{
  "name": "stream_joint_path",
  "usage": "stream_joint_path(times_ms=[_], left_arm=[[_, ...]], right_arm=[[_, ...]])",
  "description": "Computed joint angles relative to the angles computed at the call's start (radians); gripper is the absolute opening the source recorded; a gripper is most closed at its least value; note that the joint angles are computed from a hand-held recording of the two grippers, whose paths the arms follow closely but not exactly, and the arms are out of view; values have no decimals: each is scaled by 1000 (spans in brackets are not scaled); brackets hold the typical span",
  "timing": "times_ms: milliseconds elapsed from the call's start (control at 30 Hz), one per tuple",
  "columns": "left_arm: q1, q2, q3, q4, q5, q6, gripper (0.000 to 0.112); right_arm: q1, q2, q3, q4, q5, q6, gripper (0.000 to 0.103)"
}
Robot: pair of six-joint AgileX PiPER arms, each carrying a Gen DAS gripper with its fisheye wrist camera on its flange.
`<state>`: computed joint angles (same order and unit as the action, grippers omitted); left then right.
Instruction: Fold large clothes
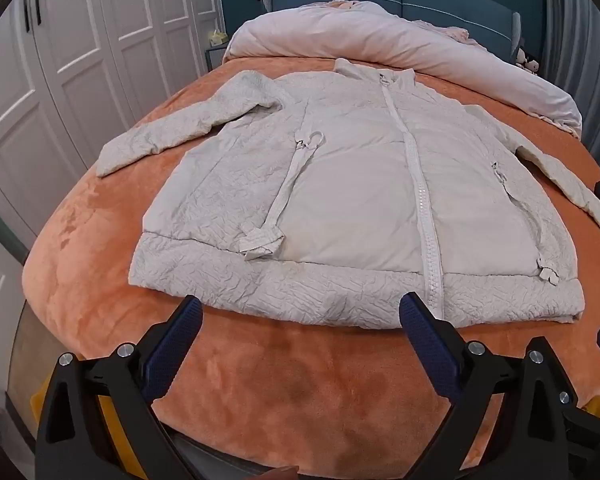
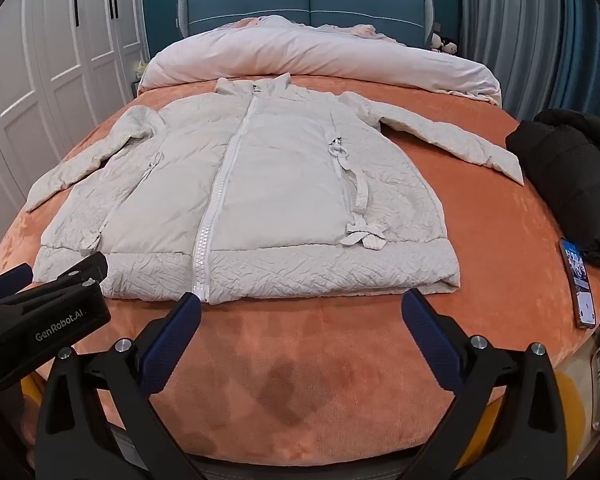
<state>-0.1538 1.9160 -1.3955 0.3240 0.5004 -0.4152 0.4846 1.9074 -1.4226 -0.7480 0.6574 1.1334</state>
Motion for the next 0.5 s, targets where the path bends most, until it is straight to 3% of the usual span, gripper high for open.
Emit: stream_joint_path(times_ms=[500], left_arm=[[-2, -7, 9, 40, -8, -31, 97]], right_arm=[[1, 3, -9, 10, 11, -13, 98]])
